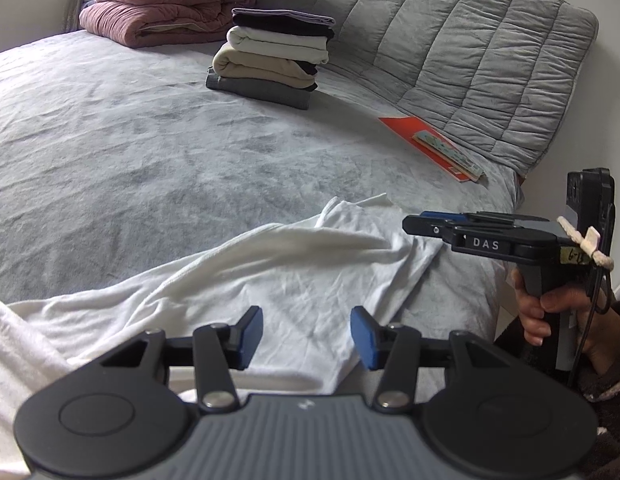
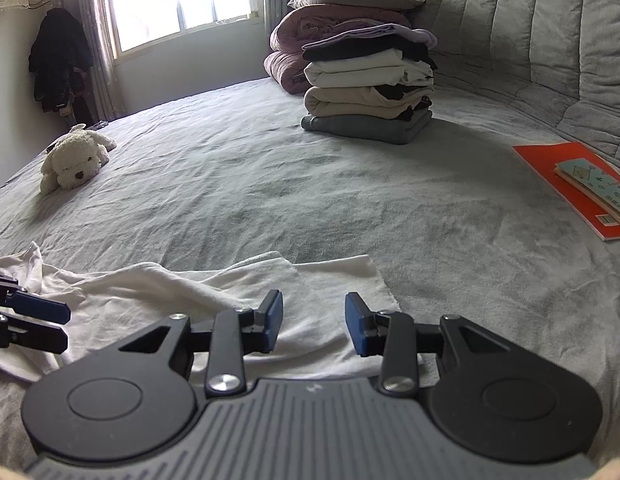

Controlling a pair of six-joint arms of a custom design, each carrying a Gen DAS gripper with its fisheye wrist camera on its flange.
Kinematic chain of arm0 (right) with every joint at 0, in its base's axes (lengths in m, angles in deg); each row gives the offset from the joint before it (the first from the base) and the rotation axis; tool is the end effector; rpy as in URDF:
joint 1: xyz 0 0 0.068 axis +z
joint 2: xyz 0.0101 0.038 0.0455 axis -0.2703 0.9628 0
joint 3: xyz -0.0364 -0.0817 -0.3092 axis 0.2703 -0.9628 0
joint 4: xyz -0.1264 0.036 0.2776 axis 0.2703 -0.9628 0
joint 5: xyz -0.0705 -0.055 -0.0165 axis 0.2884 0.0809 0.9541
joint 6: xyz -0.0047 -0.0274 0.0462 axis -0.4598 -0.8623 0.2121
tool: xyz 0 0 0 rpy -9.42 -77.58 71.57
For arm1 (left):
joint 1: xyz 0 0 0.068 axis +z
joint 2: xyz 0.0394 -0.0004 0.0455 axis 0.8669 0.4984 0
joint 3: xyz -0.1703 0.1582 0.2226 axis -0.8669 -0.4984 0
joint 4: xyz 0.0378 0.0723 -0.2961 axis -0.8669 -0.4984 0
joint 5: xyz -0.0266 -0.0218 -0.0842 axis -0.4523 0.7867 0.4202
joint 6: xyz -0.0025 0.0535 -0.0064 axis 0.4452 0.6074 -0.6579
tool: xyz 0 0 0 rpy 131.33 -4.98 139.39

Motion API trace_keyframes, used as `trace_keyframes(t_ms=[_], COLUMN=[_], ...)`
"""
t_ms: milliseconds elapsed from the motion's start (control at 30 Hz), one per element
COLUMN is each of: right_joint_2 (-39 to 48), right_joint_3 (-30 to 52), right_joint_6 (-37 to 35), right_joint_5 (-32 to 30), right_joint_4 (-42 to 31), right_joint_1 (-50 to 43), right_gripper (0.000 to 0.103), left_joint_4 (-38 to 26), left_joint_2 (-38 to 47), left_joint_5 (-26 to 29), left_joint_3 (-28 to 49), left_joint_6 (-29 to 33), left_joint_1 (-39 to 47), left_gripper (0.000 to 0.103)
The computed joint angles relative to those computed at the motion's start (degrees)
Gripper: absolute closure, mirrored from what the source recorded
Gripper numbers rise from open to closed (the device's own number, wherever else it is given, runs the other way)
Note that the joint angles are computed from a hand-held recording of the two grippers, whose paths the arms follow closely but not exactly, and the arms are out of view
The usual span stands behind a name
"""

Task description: Fold clothes

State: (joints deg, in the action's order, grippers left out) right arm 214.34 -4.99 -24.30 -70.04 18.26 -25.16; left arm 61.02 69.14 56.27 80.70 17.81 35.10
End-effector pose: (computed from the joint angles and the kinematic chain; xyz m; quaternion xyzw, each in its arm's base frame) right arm 0.2347 -0.0239 -0.0152 -0.0966 0.8789 0.1225 0.4508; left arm 0.2194 -0.1110 0.0282 0.1672 0.8945 -0.2161 0.3540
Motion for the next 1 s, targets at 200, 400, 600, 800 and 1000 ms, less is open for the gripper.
trace_keyframes(t_ms=[200, 400, 600, 800, 1000], right_joint_2=[0.6, 0.8, 0.9, 3.4, 5.1], right_joint_3=[1.4, 1.9, 3.2, 2.8, 2.9], right_joint_6=[-2.5, -2.6, -4.0, -7.8, -9.9], right_joint_5=[-4.7, -3.6, -1.6, 3.2, 5.2], right_joint_4=[-3.9, -4.0, -6.9, -2.1, 0.4], right_joint_1=[-2.9, -2.5, -1.4, 1.6, 3.1], right_gripper=[0.064, 0.064, 0.073, 0.077, 0.084], left_joint_4=[-2.7, -12.6, -22.4, -26.9, -26.1], left_joint_2=[-0.8, 1.0, 4.9, 10.6, 13.6], left_joint_5=[-2.4, -4.6, -4.2, -2.5, -0.6], left_joint_3=[4.0, 14.2, 25.1, 32.7, 35.0], left_joint_6=[-2.7, -3.8, -2.3, -2.8, -6.3], left_joint_1=[-2.2, -4.8, -6.0, -5.6, -5.3], left_gripper=[0.054, 0.062, 0.065, 0.071, 0.09])
